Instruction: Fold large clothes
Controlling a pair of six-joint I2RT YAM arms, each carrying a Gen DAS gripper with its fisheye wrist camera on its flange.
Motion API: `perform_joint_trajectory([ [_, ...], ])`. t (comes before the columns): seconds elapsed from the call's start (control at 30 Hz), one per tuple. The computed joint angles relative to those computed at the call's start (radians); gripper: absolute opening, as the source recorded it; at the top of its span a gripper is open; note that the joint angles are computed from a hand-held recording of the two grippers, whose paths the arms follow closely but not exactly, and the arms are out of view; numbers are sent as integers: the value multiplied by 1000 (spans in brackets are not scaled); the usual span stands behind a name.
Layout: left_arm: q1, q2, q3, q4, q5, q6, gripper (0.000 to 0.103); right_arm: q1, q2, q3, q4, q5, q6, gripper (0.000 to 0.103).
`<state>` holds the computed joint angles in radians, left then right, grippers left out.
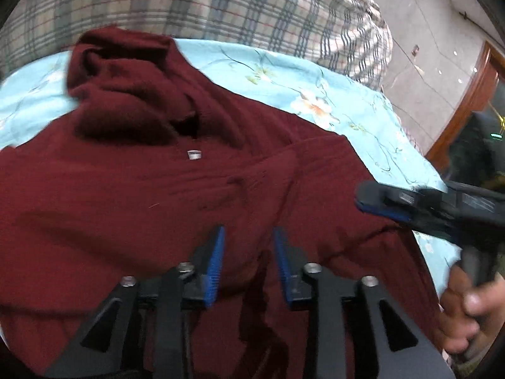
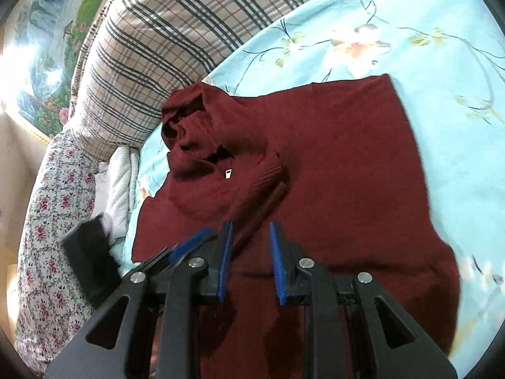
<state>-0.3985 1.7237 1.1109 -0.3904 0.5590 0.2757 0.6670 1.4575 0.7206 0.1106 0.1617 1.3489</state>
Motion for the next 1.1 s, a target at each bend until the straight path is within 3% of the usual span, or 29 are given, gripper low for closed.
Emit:
perform_joint_trajectory([
  [0.2,275,-156,-90,12,-51,33,49,-46,104,41,35,-62,-17,24],
  [0.37,460,-26,13,-3,-155,13,49,-65,226,138,12,-114,-54,24],
  [0.57,488,105,113,-29,-183,14,49,-100,336,214,21,-128,-28,23],
  [0.6,475,109,114,-27,-185,11,49,-102,340,219,30,-132,-33,11],
  [0.63,466,111,114,-24,-186,14,49,-105,333,209,50,-137,-30,5],
  [0.7,441,107,112,-16,-188,10,49,-103,283,173,69,-110,-29,5],
  [0.8,408,107,105,0,-202,5,49,-75,72,58,56,32,-29,5],
  [0.9,391,106,94,14,-223,7,49,-50,-93,-20,-42,153,-3,5],
  [0.97,381,105,91,20,-237,0,49,-54,-144,-64,-97,160,21,5],
  [1.1,358,98,73,42,-259,7,48,-46,-135,-150,-58,122,96,5],
])
